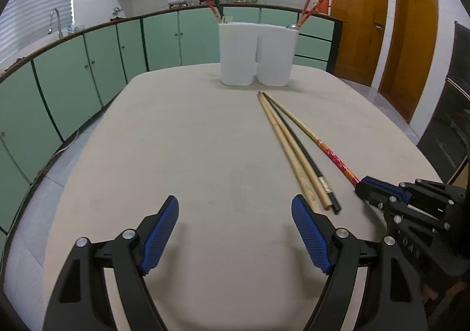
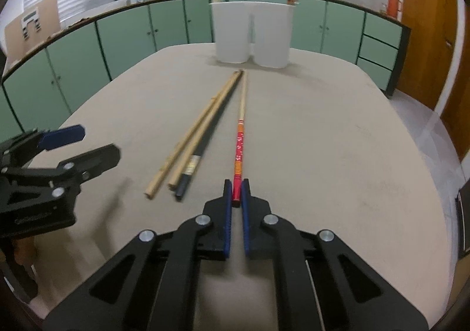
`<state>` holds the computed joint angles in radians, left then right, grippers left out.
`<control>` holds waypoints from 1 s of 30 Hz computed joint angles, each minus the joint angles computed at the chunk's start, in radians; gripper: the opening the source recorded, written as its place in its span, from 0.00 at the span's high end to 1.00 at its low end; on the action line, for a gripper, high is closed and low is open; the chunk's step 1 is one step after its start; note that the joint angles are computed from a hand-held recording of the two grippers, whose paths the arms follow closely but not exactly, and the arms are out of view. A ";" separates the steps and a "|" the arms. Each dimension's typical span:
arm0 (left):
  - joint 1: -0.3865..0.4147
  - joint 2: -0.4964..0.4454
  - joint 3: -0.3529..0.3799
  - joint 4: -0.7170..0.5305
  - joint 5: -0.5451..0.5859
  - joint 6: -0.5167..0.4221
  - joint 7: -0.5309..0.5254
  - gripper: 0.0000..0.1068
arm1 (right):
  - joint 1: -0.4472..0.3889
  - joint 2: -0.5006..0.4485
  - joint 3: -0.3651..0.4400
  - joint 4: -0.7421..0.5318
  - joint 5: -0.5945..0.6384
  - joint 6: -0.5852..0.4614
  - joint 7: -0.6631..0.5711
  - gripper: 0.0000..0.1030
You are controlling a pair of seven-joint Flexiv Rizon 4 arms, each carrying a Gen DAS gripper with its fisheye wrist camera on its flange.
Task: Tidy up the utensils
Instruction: 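Grasp a red-patterned chopstick with the right gripper while the left grasps a plain wooden one, then lift both held chopsticks and lower them into the utensil holder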
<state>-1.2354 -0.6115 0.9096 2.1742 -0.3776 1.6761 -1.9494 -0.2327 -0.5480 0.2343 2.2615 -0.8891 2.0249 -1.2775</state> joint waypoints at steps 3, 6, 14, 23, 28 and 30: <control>0.033 0.016 -0.048 -0.010 0.008 0.007 0.006 0.27 | -0.028 0.000 -0.001 -0.006 -0.012 0.004 0.017 0.95; 0.057 0.019 -0.082 -0.026 0.018 0.004 0.007 0.27 | -0.007 0.009 -0.030 0.004 0.022 0.028 -0.008 0.95; 0.095 0.011 -0.115 -0.073 0.087 -0.057 -0.036 0.40 | -0.033 0.000 -0.031 -0.006 -0.012 0.043 0.026 0.95; 0.094 0.003 -0.087 -0.111 0.194 -0.110 -0.121 0.60 | -0.056 -0.009 -0.033 -0.018 -0.085 0.043 0.090 0.95; 0.163 0.036 -0.152 -0.107 0.257 -0.074 -0.146 0.93 | -0.059 -0.012 -0.043 -0.025 -0.117 0.047 0.117 0.95; 0.178 0.042 -0.163 -0.108 0.281 -0.067 -0.164 0.93 | -0.058 -0.012 -0.048 -0.025 -0.124 0.052 0.124 0.95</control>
<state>-1.0575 -0.5696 0.7470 2.0658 -0.0967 1.6088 -2.1129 -0.2907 -0.5596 0.1859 2.2362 -1.0129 2.0772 -1.1537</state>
